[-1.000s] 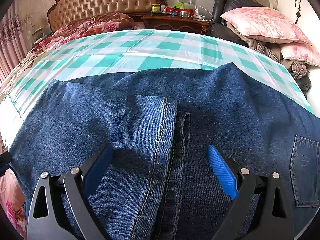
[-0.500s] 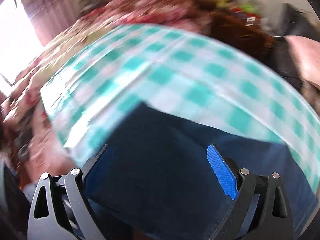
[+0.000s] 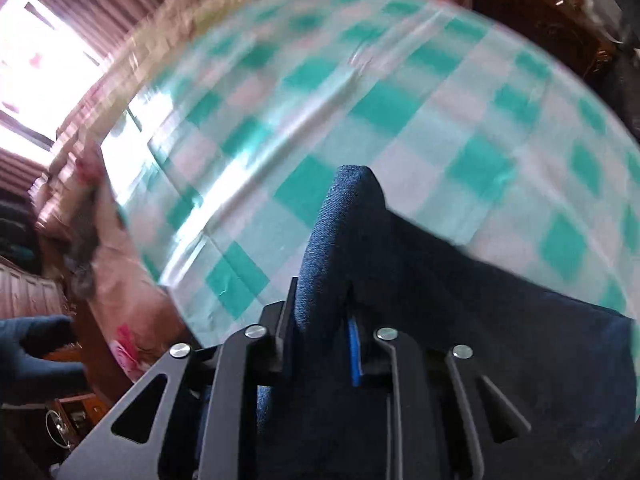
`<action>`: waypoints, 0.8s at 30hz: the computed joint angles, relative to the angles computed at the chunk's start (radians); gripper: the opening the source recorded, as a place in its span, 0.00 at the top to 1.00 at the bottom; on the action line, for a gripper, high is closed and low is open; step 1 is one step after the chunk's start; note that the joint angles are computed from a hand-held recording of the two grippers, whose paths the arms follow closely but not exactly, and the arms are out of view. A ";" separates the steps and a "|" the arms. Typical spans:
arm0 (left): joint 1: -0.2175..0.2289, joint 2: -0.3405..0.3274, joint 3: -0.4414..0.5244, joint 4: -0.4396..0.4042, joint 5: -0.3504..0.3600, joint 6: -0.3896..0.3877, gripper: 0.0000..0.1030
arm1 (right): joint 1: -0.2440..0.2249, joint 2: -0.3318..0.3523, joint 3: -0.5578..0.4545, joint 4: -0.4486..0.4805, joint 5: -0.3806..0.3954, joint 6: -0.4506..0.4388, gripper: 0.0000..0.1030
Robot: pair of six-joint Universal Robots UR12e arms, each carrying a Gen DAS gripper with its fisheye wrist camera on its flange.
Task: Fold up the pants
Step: 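Lift the gripped jeans end upward with both tools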
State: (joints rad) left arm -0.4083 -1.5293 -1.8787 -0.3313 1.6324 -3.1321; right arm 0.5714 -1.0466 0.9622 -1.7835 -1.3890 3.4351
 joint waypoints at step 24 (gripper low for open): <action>-0.500 -0.447 0.249 0.354 0.314 0.600 0.60 | -0.487 -0.716 1.036 -0.553 0.243 0.216 0.71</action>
State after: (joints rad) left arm -0.9084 -1.9758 -1.6294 0.0225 1.9464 -2.5320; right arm 0.0843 -1.7629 1.9980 -2.3367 -1.1464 3.6510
